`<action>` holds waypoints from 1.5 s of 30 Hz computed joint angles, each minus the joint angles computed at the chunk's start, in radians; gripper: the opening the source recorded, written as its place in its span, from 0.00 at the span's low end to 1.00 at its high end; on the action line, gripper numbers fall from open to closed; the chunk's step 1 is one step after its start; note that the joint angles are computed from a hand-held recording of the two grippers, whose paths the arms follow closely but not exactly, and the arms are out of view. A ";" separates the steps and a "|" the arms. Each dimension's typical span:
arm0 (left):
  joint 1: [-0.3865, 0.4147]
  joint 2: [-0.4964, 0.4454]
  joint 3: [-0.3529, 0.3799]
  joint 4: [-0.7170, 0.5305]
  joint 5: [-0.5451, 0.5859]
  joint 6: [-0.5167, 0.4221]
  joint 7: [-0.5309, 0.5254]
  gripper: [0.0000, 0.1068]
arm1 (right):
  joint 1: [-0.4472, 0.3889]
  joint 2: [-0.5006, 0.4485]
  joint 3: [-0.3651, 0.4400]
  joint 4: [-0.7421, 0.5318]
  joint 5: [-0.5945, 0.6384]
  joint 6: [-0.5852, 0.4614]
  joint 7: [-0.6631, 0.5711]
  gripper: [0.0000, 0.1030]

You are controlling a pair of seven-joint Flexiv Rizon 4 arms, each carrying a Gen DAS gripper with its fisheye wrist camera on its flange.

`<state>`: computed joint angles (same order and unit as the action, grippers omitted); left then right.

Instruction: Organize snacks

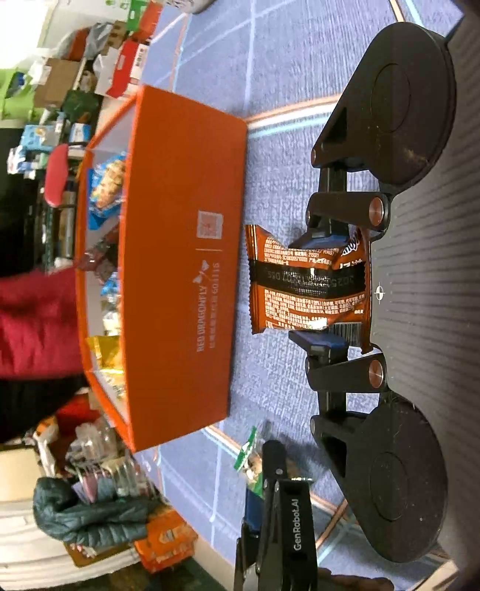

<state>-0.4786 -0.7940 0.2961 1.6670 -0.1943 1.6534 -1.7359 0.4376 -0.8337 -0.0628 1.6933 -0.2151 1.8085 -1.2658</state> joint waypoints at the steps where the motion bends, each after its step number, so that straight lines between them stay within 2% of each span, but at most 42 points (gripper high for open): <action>1: -0.006 0.015 0.002 0.014 0.000 0.016 -0.007 0.43 | 0.003 0.015 -0.004 0.016 0.006 0.013 -0.001 0.26; 5: -0.064 0.055 0.051 0.021 -0.021 0.065 -0.013 0.43 | 0.011 0.079 -0.030 0.064 0.046 0.087 -0.014 0.26; 9: -0.077 0.033 0.074 -0.100 -0.067 0.039 -0.001 0.43 | 0.026 0.103 -0.079 -0.001 0.080 0.096 -0.029 0.26; 11: -0.083 -0.018 0.109 -0.224 -0.082 -0.018 -0.006 0.43 | 0.021 0.088 -0.094 -0.079 0.073 0.060 -0.029 0.26; 14: -0.074 -0.122 0.162 -0.443 -0.093 -0.153 -0.062 0.43 | -0.063 0.044 -0.008 -0.219 0.001 -0.029 -0.021 0.26; 19: -0.047 -0.270 0.232 -0.728 -0.055 -0.340 -0.142 0.44 | -0.122 -0.050 0.073 -0.424 -0.089 -0.204 -0.021 0.26; 20: -0.043 -0.296 0.252 -0.776 -0.042 -0.384 -0.161 0.46 | -0.131 -0.070 0.099 -0.465 -0.083 -0.253 -0.052 0.28; 21: -0.046 -0.315 0.286 -0.811 -0.028 -0.430 -0.199 0.64 | -0.131 -0.089 0.093 -0.497 -0.121 -0.291 -0.019 0.29; 22: -0.047 -0.327 0.315 -0.831 -0.014 -0.466 -0.238 0.80 | -0.114 -0.101 0.061 -0.519 -0.110 -0.304 -0.012 0.31; 23: -0.049 -0.327 0.325 -0.834 -0.003 -0.479 -0.269 0.85 | -0.107 -0.104 0.042 -0.520 -0.108 -0.299 0.002 0.41; 24: -0.051 -0.316 0.321 -0.818 0.008 -0.468 -0.289 0.93 | -0.109 -0.098 0.040 -0.508 -0.099 -0.281 0.014 0.46; 25: -0.062 -0.298 0.324 -0.785 0.028 -0.441 -0.312 0.96 | -0.113 -0.085 0.040 -0.484 -0.090 -0.256 0.022 0.55; 28: -0.108 -0.228 0.330 -0.684 0.095 -0.409 -0.345 0.96 | -0.066 -0.010 -0.040 -0.351 -0.069 -0.178 0.072 0.74; 30: -0.156 -0.179 0.351 -0.603 0.136 -0.412 -0.401 0.96 | -0.018 0.058 -0.095 -0.238 -0.058 -0.136 0.100 0.78; 33: -0.255 -0.124 0.425 -0.492 0.209 -0.447 -0.521 0.96 | 0.149 0.136 -0.293 -0.067 -0.022 -0.072 0.148 0.93; 35: -0.313 -0.104 0.473 -0.439 0.254 -0.481 -0.605 0.96 | 0.249 0.169 -0.395 0.024 0.000 -0.052 0.142 0.93; 38: -0.378 -0.077 0.507 -0.367 0.312 -0.493 -0.710 0.96 | 0.352 0.204 -0.481 0.122 0.043 -0.043 0.120 0.93; 40: -0.406 -0.072 0.520 -0.355 0.347 -0.542 -0.749 0.96 | 0.392 0.217 -0.509 0.161 0.059 -0.055 0.110 0.93; 45: -0.424 -0.071 0.522 -0.357 0.436 -0.583 -0.806 0.96 | 0.385 0.207 -0.488 0.172 0.085 -0.051 0.100 0.92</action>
<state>-0.9023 -0.8649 0.8183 1.3105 0.2421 1.0702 -2.5421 0.8222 -0.6266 -0.5511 1.8655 -0.1301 1.7570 -1.1661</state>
